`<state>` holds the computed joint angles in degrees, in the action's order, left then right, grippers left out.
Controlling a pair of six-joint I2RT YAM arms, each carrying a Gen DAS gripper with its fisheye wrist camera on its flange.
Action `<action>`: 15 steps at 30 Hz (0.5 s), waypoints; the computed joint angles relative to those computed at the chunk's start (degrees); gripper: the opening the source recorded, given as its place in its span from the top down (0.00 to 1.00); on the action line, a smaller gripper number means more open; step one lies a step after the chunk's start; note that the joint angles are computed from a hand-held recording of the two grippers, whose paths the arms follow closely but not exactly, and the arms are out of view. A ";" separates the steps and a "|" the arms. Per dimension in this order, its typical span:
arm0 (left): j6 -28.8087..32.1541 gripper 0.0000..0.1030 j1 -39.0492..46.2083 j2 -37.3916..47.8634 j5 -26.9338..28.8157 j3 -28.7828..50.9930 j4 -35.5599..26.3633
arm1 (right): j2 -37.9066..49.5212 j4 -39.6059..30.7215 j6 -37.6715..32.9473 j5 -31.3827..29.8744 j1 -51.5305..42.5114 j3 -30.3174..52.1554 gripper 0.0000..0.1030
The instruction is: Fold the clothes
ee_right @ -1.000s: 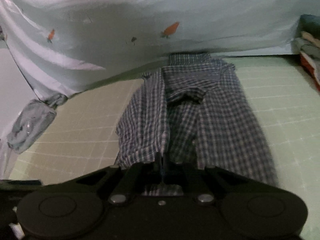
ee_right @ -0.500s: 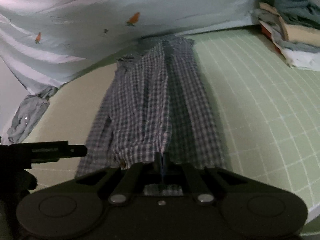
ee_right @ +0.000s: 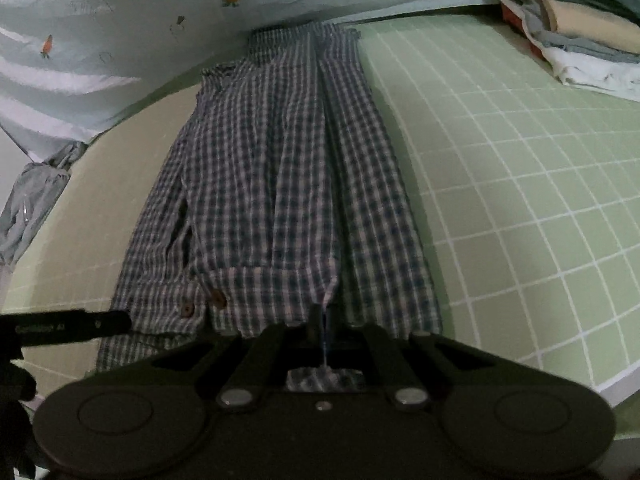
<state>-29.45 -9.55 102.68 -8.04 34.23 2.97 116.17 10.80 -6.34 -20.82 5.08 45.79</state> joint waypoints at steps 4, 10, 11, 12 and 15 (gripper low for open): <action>-0.09 0.10 -0.09 0.15 -0.06 -0.62 -0.31 | 0.82 -0.17 -0.86 0.58 0.17 0.25 0.99; -0.08 0.10 -0.72 0.29 -0.33 -1.14 -0.97 | -0.03 0.54 -2.12 1.78 0.68 -0.76 0.98; -0.14 0.10 -0.97 0.23 -0.51 -1.21 -1.13 | -0.45 0.91 -2.59 2.00 0.70 -1.19 0.98; -0.19 0.10 -1.21 0.20 -0.69 -1.25 -1.31 | -0.87 1.29 -3.07 2.22 0.72 -1.62 0.97; -0.04 0.10 -1.72 -0.11 -1.12 -2.04 -1.32 | -2.10 2.46 -4.35 3.54 0.68 -2.97 0.82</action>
<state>-29.49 -11.27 102.57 -9.17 32.20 1.65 114.07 13.26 -10.69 -17.28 5.75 42.81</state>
